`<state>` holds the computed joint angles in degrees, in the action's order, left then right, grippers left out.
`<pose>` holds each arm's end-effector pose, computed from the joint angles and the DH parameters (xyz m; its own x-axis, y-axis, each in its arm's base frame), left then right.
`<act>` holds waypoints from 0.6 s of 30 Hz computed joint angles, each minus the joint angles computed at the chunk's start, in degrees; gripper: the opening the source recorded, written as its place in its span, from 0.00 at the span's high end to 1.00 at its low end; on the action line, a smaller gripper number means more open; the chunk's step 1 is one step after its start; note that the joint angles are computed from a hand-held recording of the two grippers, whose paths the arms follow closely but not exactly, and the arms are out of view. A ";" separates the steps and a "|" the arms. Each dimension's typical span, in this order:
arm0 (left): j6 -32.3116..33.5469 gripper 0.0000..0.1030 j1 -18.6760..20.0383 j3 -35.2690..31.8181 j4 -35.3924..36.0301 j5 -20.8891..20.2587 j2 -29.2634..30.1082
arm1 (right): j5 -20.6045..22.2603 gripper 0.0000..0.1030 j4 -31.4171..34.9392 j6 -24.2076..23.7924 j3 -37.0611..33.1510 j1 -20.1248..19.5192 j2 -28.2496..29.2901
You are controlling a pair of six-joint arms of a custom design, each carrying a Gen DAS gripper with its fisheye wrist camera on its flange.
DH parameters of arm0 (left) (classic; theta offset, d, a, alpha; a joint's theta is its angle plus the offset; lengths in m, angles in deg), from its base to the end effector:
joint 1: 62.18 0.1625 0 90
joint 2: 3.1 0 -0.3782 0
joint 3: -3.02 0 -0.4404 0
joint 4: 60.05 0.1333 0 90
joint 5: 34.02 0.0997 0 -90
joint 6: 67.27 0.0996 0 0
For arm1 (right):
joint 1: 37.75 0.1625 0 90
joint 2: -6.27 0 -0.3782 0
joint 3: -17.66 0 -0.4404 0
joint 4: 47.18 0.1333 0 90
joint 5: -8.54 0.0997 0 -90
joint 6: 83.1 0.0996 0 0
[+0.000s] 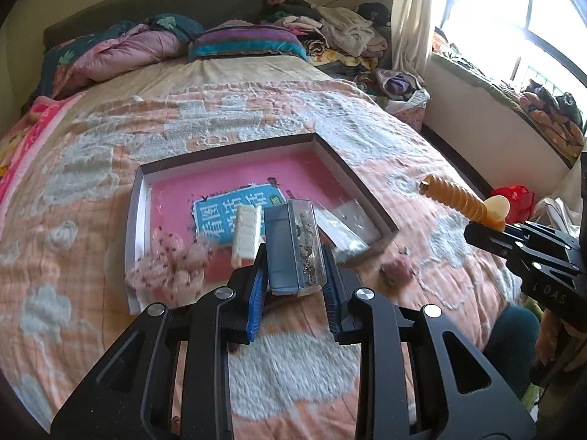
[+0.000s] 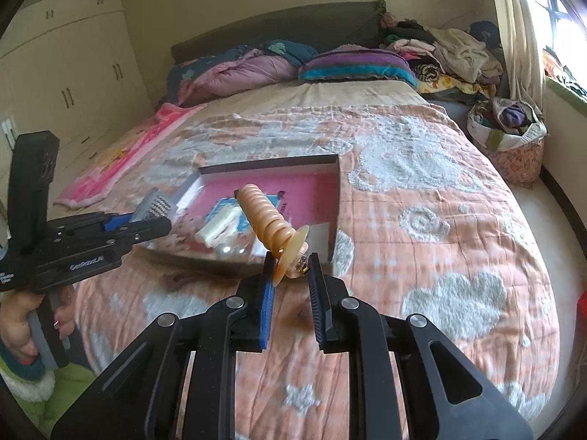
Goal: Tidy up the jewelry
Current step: 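Carry the blue comb clip over the tray with the left tool while the right tool carries the hair tie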
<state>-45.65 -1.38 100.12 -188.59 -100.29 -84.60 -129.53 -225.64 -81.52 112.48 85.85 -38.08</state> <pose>-0.1450 -0.6148 0.3730 -0.6485 0.5841 -0.4881 0.7403 0.6332 -0.2258 0.4202 -0.5255 0.0961 -0.8217 0.0297 0.5691 -0.4136 0.6559 -0.6315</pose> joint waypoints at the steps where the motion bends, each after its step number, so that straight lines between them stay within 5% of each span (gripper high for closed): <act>1: 0.07 0.81 0.18 -0.60 -0.04 0.11 0.85 | 0.15 0.83 0.66 0.02 -0.89 -0.54 0.42; 18: 0.83 0.81 1.91 -5.23 0.02 1.91 8.90 | 2.40 0.83 11.37 2.93 -12.80 -6.28 7.96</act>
